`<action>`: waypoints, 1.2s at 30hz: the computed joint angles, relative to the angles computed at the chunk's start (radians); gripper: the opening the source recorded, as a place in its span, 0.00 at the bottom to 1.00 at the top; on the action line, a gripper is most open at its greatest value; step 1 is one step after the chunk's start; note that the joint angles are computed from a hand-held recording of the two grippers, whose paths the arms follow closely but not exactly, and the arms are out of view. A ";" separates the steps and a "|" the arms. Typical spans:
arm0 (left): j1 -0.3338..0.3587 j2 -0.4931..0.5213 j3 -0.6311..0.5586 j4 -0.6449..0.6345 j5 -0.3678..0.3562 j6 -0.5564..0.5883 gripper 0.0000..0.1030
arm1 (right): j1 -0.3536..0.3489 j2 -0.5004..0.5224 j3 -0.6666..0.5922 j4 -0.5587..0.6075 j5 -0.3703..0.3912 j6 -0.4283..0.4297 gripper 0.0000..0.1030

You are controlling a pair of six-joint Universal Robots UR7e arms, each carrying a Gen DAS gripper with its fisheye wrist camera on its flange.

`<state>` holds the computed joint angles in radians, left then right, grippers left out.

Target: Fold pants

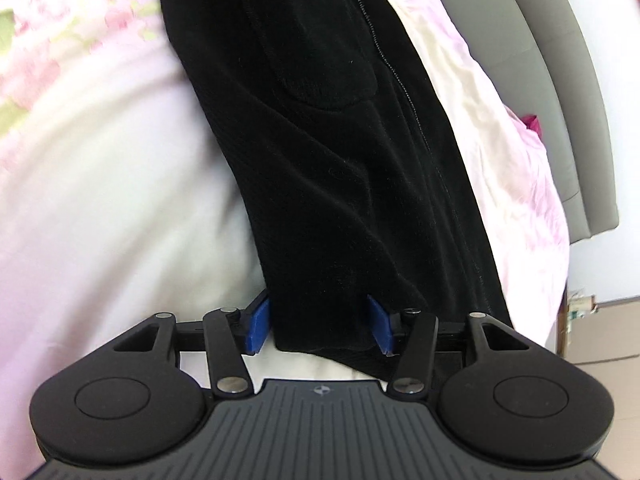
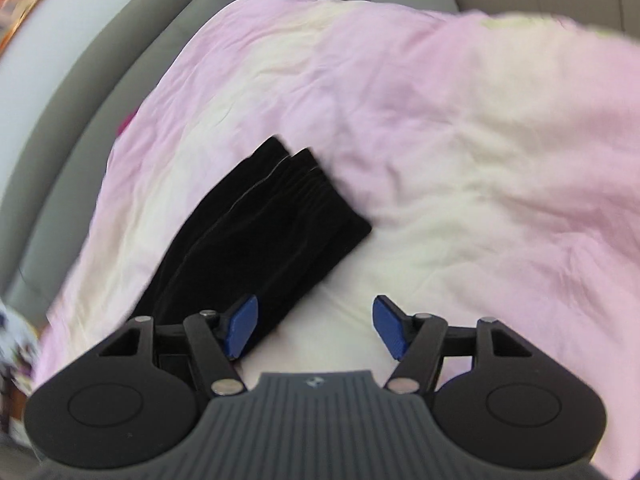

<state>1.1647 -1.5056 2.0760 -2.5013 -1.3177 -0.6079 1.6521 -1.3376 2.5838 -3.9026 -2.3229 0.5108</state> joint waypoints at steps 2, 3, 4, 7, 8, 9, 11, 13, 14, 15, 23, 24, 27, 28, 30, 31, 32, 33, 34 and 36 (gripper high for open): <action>0.006 0.018 0.004 -0.029 0.009 0.001 0.43 | -0.097 0.006 0.024 -0.112 0.119 0.042 0.60; 0.004 0.027 0.006 -0.040 0.016 0.000 0.36 | -0.146 0.017 0.033 -0.169 0.183 0.056 0.61; 0.002 0.036 0.007 -0.049 0.021 -0.002 0.32 | -0.187 0.030 0.036 -0.205 0.239 0.067 0.61; -0.008 0.049 0.003 -0.047 0.045 0.000 0.27 | -0.276 0.058 0.020 -0.221 0.352 0.104 0.60; -0.013 0.057 -0.003 -0.041 0.055 0.005 0.26 | -0.301 0.074 0.014 -0.236 0.379 0.115 0.59; -0.019 0.062 -0.007 -0.034 0.067 0.010 0.25 | -0.320 0.098 0.006 -0.265 0.393 0.126 0.59; -0.025 0.074 -0.017 -0.027 0.079 0.018 0.24 | -0.368 0.153 -0.004 -0.366 0.448 0.147 0.57; -0.027 0.079 -0.019 -0.027 0.084 0.021 0.23 | -0.397 0.174 -0.018 -0.399 0.485 0.175 0.44; -0.031 0.080 -0.020 -0.026 0.090 0.023 0.22 | -0.405 0.175 -0.025 -0.393 0.497 0.183 0.40; -0.036 0.074 -0.019 -0.020 0.098 0.027 0.21 | -0.397 0.174 -0.033 -0.385 0.493 0.181 0.36; -0.122 -0.013 -0.043 0.118 0.162 0.093 0.16 | -0.170 -0.027 -0.096 -0.115 0.235 0.051 0.25; -0.130 -0.022 -0.051 0.141 0.164 0.091 0.16 | -0.133 -0.050 -0.104 -0.088 0.202 0.044 0.24; -0.145 -0.054 -0.071 0.228 0.140 0.074 0.16 | -0.016 -0.092 -0.100 -0.060 0.064 0.025 0.24; -0.151 -0.067 -0.072 0.257 0.126 0.074 0.16 | 0.017 -0.105 -0.090 -0.062 0.018 0.035 0.24; -0.167 -0.097 -0.066 0.321 0.103 0.072 0.16 | 0.078 -0.140 -0.051 -0.075 -0.068 0.045 0.24; -0.176 -0.108 -0.058 0.346 0.099 0.075 0.16 | 0.107 -0.156 -0.032 -0.077 -0.111 0.052 0.24; -0.179 -0.112 -0.049 0.365 0.097 0.078 0.16 | 0.135 -0.169 -0.012 -0.082 -0.154 0.050 0.24; -0.176 -0.109 -0.040 0.383 0.094 0.073 0.16 | 0.167 -0.176 0.013 -0.084 -0.211 0.048 0.24; -0.166 -0.101 -0.032 0.394 0.091 0.062 0.16 | 0.182 -0.185 0.033 -0.066 -0.250 0.070 0.24; -0.140 -0.073 -0.016 0.390 0.099 0.069 0.17 | 0.166 -0.222 0.109 -0.018 -0.268 0.189 0.24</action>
<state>1.0252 -1.5781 2.0600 -2.1116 -1.2183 -0.5386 1.8180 -1.5591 2.6926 -3.9201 -2.5911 0.6997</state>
